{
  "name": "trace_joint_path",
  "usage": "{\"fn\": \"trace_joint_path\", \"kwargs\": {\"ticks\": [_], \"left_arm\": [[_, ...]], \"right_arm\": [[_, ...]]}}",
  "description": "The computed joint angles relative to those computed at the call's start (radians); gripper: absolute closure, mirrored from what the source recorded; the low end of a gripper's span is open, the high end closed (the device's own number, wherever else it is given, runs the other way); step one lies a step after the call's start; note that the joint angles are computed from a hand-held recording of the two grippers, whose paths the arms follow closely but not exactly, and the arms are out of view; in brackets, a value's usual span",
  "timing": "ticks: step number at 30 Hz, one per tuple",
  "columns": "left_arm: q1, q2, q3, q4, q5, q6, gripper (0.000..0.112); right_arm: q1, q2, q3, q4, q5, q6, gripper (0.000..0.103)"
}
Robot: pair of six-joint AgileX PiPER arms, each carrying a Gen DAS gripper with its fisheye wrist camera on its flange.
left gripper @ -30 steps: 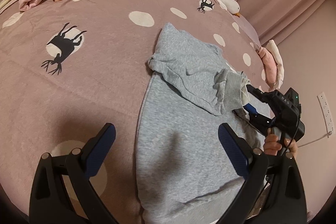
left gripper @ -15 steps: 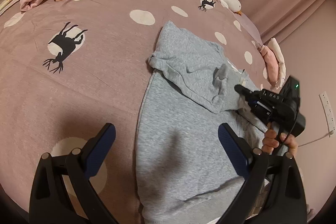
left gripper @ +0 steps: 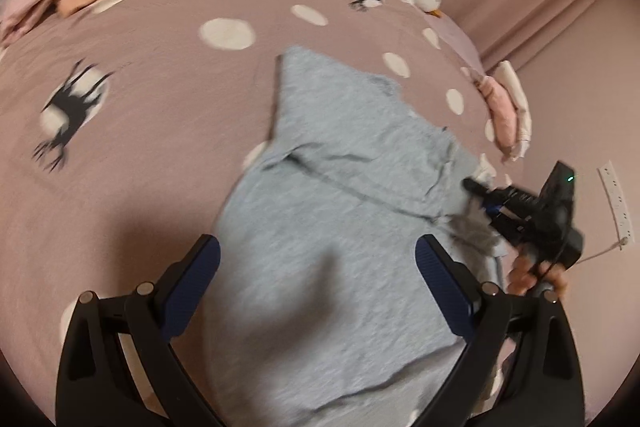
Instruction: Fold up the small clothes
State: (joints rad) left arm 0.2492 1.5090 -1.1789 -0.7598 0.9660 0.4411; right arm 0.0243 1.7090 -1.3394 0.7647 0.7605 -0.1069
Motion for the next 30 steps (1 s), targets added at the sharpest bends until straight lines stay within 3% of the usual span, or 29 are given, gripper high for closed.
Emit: {"fn": "trace_joint_path", "kwargs": {"ticks": [3, 5, 9, 11, 13, 15, 18, 20, 23, 30], "left_arm": [[-0.035, 0.051, -0.078, -0.061, 0.010, 0.021, 0.014], [-0.060, 0.089, -0.123, -0.095, 0.018, 0.037, 0.014], [-0.106, 0.217, -0.228, -0.174, 0.085, 0.047, 0.014], [-0.123, 0.263, -0.260, -0.173, 0.083, 0.028, 0.014], [-0.141, 0.295, -0.284, -0.134, 0.045, -0.010, 0.014], [-0.163, 0.324, -0.306, -0.007, -0.020, -0.105, 0.015], [-0.147, 0.360, -0.315, 0.048, -0.026, -0.143, 0.019], [-0.131, 0.348, -0.297, 0.024, -0.029, -0.108, 0.020], [-0.148, 0.325, -0.296, 0.102, -0.037, -0.148, 0.020], [-0.225, 0.155, -0.170, 0.325, -0.132, -0.216, 0.020]], "right_arm": [[0.030, -0.043, 0.021, -0.166, -0.074, 0.120, 0.083], [0.023, -0.085, 0.059, -0.141, -0.123, 0.091, 0.074], [0.034, -0.123, 0.078, -0.135, -0.171, 0.031, 0.074], [0.030, -0.109, 0.068, -0.054, -0.144, -0.073, 0.074], [0.053, -0.081, 0.050, -0.044, -0.135, -0.093, 0.074], [0.067, -0.068, 0.043, -0.052, -0.132, -0.099, 0.074], [0.076, -0.054, 0.039, -0.053, -0.113, -0.113, 0.074], [0.084, -0.036, 0.033, -0.079, -0.095, -0.099, 0.074], [0.100, 0.008, 0.004, -0.213, -0.045, 0.006, 0.074], [0.058, -0.108, 0.115, -0.157, -0.041, -0.065, 0.074]]}}
